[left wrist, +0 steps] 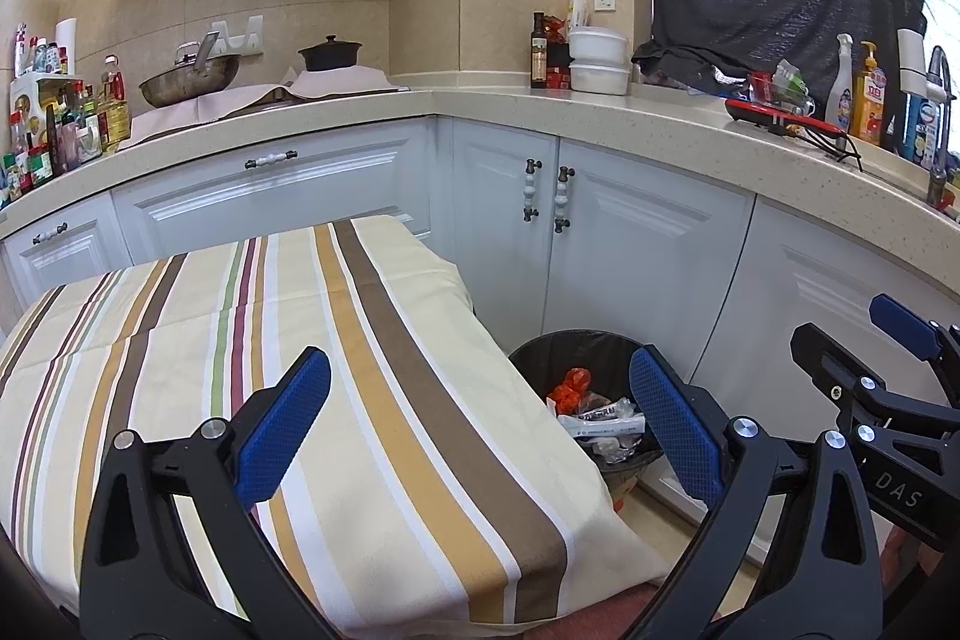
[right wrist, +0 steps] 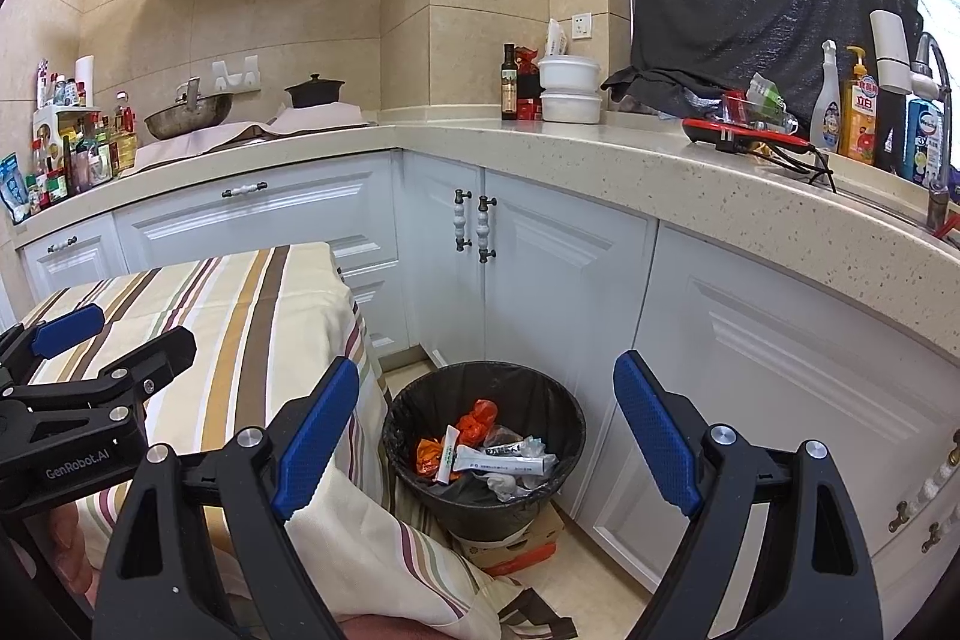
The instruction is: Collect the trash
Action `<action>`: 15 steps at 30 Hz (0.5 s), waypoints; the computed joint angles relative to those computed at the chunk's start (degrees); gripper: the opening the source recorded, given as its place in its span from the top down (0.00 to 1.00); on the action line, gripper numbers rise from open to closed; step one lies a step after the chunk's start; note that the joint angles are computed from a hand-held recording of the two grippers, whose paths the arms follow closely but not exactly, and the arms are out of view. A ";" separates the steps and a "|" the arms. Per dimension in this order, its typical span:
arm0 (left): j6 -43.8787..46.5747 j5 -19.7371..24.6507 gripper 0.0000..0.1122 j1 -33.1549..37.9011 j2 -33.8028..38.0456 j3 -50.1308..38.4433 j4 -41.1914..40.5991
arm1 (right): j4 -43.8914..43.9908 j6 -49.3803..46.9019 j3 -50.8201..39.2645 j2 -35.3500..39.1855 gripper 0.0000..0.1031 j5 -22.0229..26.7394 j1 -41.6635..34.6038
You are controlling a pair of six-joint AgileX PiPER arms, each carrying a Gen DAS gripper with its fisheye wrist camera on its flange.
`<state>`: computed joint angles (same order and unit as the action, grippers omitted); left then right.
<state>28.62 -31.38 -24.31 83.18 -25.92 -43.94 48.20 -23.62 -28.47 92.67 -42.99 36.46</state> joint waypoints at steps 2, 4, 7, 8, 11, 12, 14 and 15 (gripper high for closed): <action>0.12 -0.04 0.13 0.03 -0.05 0.01 -0.14 | 0.25 -0.11 -0.06 0.05 0.18 -0.11 0.15; -0.14 0.03 0.13 0.13 -0.08 0.07 0.15 | 0.23 -0.11 -0.09 0.06 0.18 -0.07 0.15; -0.50 0.24 0.13 0.38 -0.10 0.11 0.55 | 0.09 -0.05 -0.02 -0.03 0.18 -0.01 0.10; -0.67 0.33 0.13 0.44 -0.09 0.09 0.73 | 0.24 -0.12 -0.09 0.05 0.18 -0.08 0.18; -0.24 0.35 0.13 0.27 -0.06 -0.09 0.12 | 0.38 -0.18 -0.08 0.02 0.18 -0.08 0.26; -0.36 0.41 0.13 0.34 -0.11 -0.07 0.32 | 0.40 -0.19 -0.05 0.00 0.18 -0.11 0.29; -0.36 0.25 0.13 0.25 -0.04 -0.06 0.23 | 0.40 -0.19 -0.05 0.00 0.18 -0.11 0.29; -0.31 0.41 0.13 0.35 -0.08 -0.08 0.34 | 0.75 -0.39 0.00 -0.07 0.18 -0.22 0.60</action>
<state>28.30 -30.97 -23.96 83.10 -26.00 -43.61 48.95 -24.01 -28.47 92.60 -43.21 37.06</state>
